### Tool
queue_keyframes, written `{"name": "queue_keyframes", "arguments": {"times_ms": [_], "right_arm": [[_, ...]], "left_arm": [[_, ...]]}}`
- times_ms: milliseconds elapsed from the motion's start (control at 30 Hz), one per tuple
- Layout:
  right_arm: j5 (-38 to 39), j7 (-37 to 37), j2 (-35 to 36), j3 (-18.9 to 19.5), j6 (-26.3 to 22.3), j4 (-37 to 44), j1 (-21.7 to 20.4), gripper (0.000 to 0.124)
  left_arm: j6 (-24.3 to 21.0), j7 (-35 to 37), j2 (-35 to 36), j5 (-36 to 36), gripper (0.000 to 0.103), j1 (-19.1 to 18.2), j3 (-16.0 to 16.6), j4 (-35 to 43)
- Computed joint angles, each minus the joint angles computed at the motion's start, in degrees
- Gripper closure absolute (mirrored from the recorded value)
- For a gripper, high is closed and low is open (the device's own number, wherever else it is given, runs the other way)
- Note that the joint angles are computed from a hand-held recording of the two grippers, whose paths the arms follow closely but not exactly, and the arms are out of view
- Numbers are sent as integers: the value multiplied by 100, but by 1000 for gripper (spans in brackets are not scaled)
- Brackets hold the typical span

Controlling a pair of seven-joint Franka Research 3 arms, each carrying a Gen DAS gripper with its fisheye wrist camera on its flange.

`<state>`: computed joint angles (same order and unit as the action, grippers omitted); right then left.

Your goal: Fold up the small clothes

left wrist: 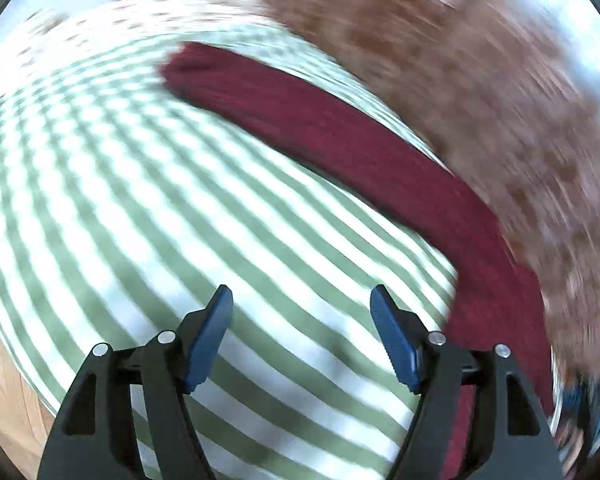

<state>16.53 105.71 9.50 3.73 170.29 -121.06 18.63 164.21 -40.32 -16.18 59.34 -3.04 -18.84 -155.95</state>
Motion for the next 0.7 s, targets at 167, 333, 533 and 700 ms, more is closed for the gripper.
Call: {"name": "queue_keyframes", "arguments": {"times_ms": [167,333,533,700], "right_arm": [[816,-1205,810,739,-552,862,222,32],[37,-756,1302,261,-739,1240,1075,31],[-401,-542,1384,249,-634,1184,1087,24],[-1106,-76,1491,-148,-994,1442,1497,24]], "left_arm": [[68,0,-372,63,30,684,414,-485],[-43,599,-91,188,27,1284,712,-229],[-164,1157,813,316,43,1430,1042,555],[-362,1736,990,226,94,1247,1262,876]]}}
